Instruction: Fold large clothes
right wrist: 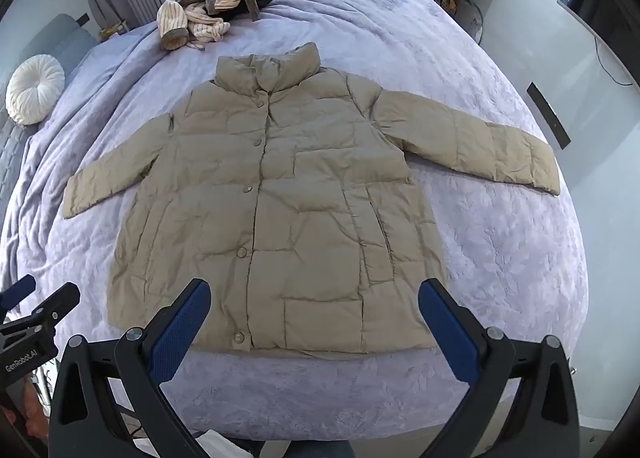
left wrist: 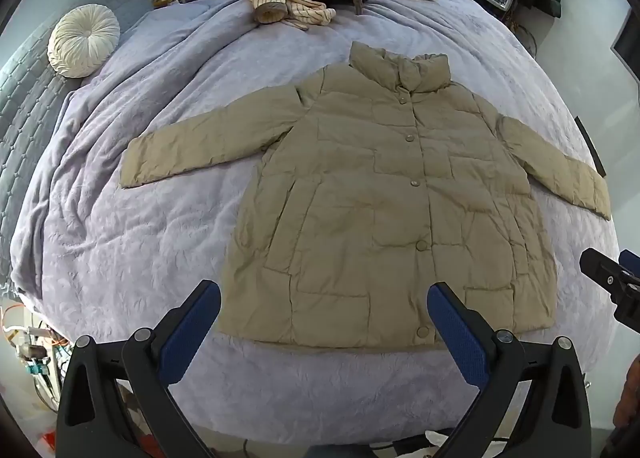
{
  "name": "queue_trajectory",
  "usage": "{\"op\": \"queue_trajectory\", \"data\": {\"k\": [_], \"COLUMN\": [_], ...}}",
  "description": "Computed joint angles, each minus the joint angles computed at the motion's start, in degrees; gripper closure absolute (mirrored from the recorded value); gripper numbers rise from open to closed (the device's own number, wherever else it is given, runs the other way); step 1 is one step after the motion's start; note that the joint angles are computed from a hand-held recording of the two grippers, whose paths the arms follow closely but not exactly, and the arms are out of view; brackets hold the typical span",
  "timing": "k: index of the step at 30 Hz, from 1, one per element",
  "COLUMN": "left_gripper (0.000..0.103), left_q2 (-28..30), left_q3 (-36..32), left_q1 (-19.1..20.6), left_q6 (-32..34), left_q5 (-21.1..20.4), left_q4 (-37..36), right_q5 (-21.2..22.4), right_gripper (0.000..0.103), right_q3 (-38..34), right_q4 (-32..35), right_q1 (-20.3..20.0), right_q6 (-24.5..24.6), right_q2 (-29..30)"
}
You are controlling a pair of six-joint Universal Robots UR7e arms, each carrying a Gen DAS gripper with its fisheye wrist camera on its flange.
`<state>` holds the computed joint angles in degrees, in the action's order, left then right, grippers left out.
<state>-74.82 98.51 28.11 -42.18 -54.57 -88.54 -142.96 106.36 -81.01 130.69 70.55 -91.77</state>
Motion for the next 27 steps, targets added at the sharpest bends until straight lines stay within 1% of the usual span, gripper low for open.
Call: {"op": "queue_trajectory", "data": {"k": [3,27], "left_gripper": [0.000,0.000], "left_q2": [0.04,-0.63], "left_q3": [0.12,0.32], "left_q1": [0.02,0.12], "left_q6": [-0.05,-0.15], "left_q5": [0.04,0.30], "left_q4": [-0.07,0.38], "right_q5": [-0.01,0.59], "right_gripper": [0.000,0.000], "right_q3": [0.21,0.63], "right_q4": [0.25,-0.61], "right_q1": [0.19,-0.20], "right_q6": [0.48,-0.45], "right_q2": [-0.14,0.32]}}
